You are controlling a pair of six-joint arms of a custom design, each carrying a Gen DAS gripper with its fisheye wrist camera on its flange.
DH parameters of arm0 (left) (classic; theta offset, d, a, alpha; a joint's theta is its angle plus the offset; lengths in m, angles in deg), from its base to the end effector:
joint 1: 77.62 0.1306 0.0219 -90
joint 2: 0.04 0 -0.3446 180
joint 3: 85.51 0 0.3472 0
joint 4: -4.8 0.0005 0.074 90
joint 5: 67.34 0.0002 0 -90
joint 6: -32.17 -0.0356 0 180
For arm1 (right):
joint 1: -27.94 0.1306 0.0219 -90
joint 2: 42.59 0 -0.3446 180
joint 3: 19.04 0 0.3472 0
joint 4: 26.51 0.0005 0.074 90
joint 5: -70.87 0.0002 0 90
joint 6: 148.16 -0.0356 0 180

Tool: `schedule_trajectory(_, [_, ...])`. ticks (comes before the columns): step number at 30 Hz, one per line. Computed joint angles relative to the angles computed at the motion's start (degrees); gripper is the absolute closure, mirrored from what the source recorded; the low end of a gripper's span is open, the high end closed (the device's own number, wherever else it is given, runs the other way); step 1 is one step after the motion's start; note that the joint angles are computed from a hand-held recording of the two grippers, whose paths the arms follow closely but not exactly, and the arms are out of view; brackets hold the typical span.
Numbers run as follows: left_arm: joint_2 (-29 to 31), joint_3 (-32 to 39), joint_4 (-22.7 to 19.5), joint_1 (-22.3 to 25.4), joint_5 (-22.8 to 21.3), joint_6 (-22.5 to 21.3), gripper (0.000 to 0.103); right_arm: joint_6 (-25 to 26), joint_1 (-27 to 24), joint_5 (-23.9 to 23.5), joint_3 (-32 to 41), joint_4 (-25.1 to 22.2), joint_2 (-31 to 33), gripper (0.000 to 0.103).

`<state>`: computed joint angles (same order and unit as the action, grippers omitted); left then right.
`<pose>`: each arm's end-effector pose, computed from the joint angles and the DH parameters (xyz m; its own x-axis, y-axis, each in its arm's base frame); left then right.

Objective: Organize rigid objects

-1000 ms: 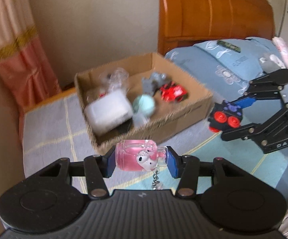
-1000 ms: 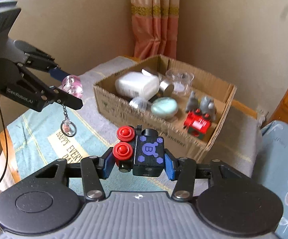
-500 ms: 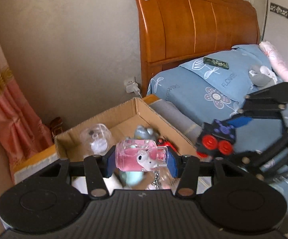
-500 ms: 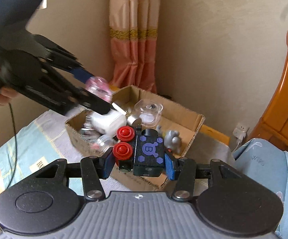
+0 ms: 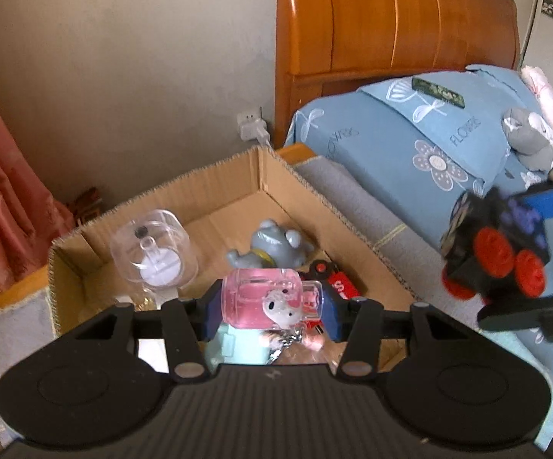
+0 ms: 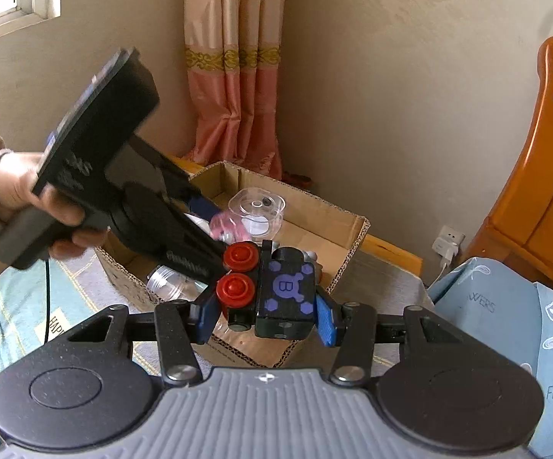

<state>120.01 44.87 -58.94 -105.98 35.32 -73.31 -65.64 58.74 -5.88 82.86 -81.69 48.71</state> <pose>0.5246 -0.2926 0.4037 -0.5265 0.5802 -0.6214 0.7460 0.6658 -0.0105 0.3895 0.2221 0.4626 -0.6444 -0.2366 -0.7272 -0.2766 0.9586 -0.0668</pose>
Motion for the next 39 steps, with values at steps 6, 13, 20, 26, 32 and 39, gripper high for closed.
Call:
schedule_trajectory(6, [-3.7,-5.6,4.2,1.0,0.0,0.9,0.008,0.3,-1.0,-0.5,2.4,-0.5,2.0,0.048])
schedule_trajectory(13, [-11.5,-15.4,8.7,2.4,-1.2,-2.1,0.008,-0.2,-2.9,-1.9,8.0,-1.1,7.2,0.048])
schedule_trajectory(20, [-18.9,-24.8,14.0,3.3,-3.8,-3.9,0.004,-2.5,-5.1,-3.2,17.1,-2.5,15.9,0.048])
schedule_trajectory(26, [-24.6,-32.7,19.5,4.3,-5.0,-2.1,0.003,-5.4,-6.2,-3.4,26.3,-6.6,24.4,0.048])
schedule_trajectory(32, [-27.1,-37.0,21.8,4.9,-4.3,1.1,0.003,-9.5,-6.1,-0.4,28.5,-7.5,27.1,0.012])
schedule_trajectory(39, [-29.7,-40.0,24.3,5.5,-4.0,5.6,0.003,-12.8,-5.0,2.3,24.6,-8.4,23.3,0.003])
